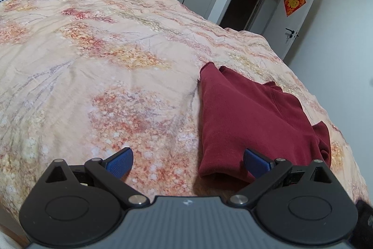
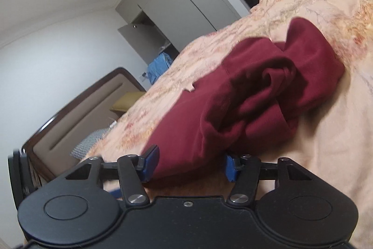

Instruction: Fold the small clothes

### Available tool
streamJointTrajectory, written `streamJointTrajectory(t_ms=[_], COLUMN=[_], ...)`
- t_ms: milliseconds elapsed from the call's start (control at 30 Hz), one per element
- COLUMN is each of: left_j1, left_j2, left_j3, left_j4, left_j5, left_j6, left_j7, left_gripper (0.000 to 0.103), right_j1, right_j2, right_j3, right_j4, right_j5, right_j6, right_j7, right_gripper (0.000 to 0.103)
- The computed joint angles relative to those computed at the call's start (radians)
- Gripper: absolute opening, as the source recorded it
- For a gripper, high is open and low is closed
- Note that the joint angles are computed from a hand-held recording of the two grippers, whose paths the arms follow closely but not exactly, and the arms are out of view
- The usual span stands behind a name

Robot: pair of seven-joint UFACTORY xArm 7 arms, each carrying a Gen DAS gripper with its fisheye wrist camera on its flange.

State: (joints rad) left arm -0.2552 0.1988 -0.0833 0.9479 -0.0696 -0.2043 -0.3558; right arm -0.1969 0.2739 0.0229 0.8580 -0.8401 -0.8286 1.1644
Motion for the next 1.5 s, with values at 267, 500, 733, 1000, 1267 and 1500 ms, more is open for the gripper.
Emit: streamJointTrajectory(t_ms=[267, 500, 733, 1000, 1267, 1500], left_j1=[-0.070, -0.132, -0.198, -0.133, 0.110, 0.043], left_j2=[-0.002, 0.000, 0.009, 0.020, 0.071, 0.124], left_j3=[0.067, 0.128, 0.195, 0.119, -0.145, -0.106], left_j4=[0.006, 0.007, 0.018, 0.020, 0.087, 0.136], left_j5=[-0.020, -0.023, -0.026, -0.022, 0.056, 0.094], left_j6=[0.027, 0.037, 0.048, 0.009, -0.003, 0.037], left_j7=[0.015, 0.030, 0.027, 0.031, -0.020, -0.033], left_gripper=[0.103, 0.103, 0.103, 0.103, 0.103, 0.103], right_j1=[0.019, 0.026, 0.157, 0.204, 0.241, 0.091], right_j2=[-0.020, 0.032, 0.067, 0.127, 0.092, 0.123], right_j3=[0.001, 0.012, 0.005, 0.005, -0.060, 0.013], right_j4=[-0.011, 0.027, 0.046, 0.099, 0.061, 0.014], right_j5=[0.053, 0.208, 0.627, 0.852, 0.927, 0.763], right_j6=[0.056, 0.054, 0.127, 0.121, -0.034, 0.038], right_j7=[-0.061, -0.030, -0.321, -0.494, -0.818, -0.627], right_gripper=[0.061, 0.075, 0.080, 0.033, 0.019, 0.030])
